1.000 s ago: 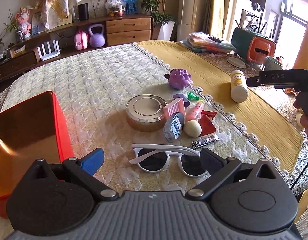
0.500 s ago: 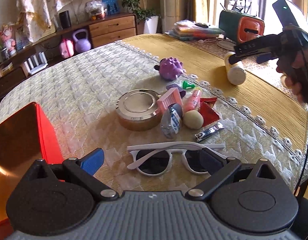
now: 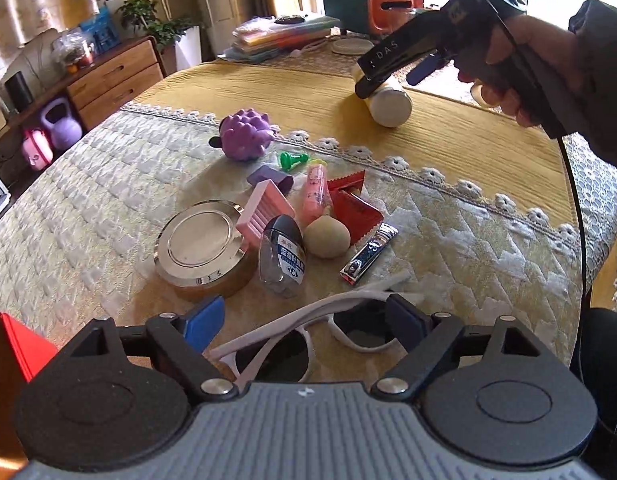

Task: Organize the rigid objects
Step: 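Close left gripper on sunglasses while right gripper closes on white bottle, then carry sunglasses in left tool and bottle in right tool over red tin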

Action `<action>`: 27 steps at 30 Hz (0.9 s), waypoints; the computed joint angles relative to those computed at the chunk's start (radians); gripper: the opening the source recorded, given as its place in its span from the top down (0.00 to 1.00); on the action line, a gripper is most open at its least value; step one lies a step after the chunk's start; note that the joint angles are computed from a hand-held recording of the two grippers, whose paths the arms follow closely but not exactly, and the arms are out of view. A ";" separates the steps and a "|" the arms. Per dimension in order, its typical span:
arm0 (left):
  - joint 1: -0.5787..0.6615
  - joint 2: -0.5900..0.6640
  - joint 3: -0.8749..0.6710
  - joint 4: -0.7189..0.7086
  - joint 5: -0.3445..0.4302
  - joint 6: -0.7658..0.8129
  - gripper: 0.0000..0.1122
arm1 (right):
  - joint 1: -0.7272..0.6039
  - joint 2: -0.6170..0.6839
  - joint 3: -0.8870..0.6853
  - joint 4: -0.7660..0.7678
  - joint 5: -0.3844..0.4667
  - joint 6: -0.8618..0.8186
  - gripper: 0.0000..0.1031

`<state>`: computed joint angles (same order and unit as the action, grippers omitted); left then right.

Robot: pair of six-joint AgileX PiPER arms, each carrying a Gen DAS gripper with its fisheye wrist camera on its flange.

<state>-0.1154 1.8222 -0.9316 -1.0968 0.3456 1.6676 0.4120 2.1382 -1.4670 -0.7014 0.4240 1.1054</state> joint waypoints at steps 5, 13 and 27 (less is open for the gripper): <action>0.010 0.012 -0.012 0.096 0.035 -0.068 0.42 | -0.006 0.011 -0.019 0.089 -0.006 -0.083 0.31; -0.010 -0.054 0.062 0.122 0.035 -0.067 0.71 | 0.003 0.004 -0.006 0.065 -0.017 -0.031 0.45; -0.054 -0.105 0.128 0.214 -0.134 -0.341 0.94 | 0.056 -0.131 0.167 -0.154 -0.058 0.170 0.56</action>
